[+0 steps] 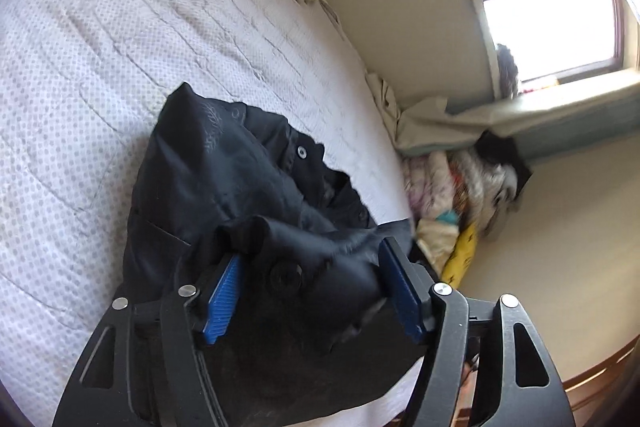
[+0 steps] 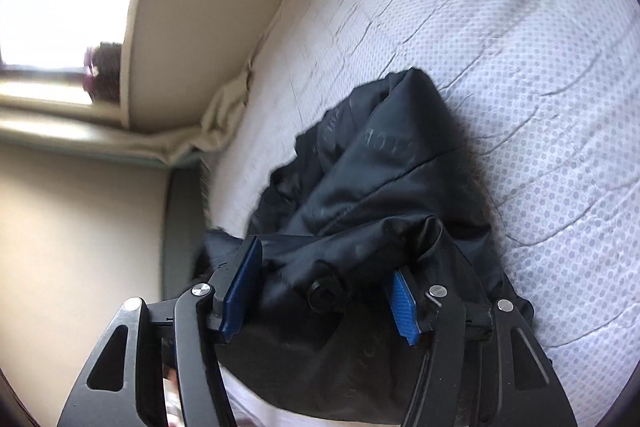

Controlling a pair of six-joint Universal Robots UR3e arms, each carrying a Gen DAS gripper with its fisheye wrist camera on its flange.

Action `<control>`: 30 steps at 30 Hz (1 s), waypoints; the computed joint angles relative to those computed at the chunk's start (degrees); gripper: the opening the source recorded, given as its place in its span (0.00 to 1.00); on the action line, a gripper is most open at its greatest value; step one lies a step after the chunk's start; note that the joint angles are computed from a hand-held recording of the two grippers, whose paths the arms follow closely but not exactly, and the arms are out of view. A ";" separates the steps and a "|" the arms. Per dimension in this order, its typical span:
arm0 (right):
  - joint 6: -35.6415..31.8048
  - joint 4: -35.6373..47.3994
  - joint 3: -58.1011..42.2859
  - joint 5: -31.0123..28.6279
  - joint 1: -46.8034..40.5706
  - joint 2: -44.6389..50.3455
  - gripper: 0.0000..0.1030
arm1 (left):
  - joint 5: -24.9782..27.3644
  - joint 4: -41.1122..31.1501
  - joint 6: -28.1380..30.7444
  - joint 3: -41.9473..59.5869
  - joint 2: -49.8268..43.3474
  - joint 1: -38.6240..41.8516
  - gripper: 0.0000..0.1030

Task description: Fold large clothes

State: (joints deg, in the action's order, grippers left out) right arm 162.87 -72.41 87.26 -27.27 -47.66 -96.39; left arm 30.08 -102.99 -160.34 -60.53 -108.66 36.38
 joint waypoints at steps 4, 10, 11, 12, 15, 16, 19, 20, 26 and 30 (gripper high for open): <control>-2.80 4.89 -0.43 3.09 -2.06 -0.48 0.58 | -3.01 2.47 -0.62 -4.13 3.23 2.32 0.75; -2.42 2.23 0.21 3.87 -4.91 -4.43 0.60 | 1.22 20.01 -5.64 -11.17 10.03 4.57 0.82; -1.52 0.21 0.54 3.42 -5.41 -5.25 0.60 | 3.01 21.73 -5.67 -11.80 10.63 4.33 0.82; -0.83 -1.92 0.87 3.12 -6.08 -6.16 0.60 | 5.22 23.82 -6.11 -12.31 10.95 3.35 0.82; 1.99 -8.93 -0.48 -2.28 -5.03 -6.59 0.61 | 11.18 27.99 -5.30 -13.70 10.91 0.00 0.82; 3.29 -13.15 -1.39 -6.53 -3.00 -6.21 0.61 | 12.62 29.06 -5.23 -14.27 10.72 -1.10 0.82; 6.13 -21.86 -1.80 -15.54 2.35 -5.47 0.61 | 14.34 28.86 -3.99 -14.58 9.40 -3.36 0.81; 6.46 -24.67 -1.53 -18.55 4.43 -5.18 0.61 | 14.99 29.15 -4.22 -14.56 8.90 -4.13 0.81; 4.77 -32.66 1.29 -25.03 11.13 -2.99 0.61 | 18.99 30.26 -3.09 -15.45 7.86 -7.74 0.53; 2.82 -31.56 1.17 -25.59 13.70 -1.11 0.52 | 21.70 27.07 -0.45 -14.14 7.46 -8.53 0.15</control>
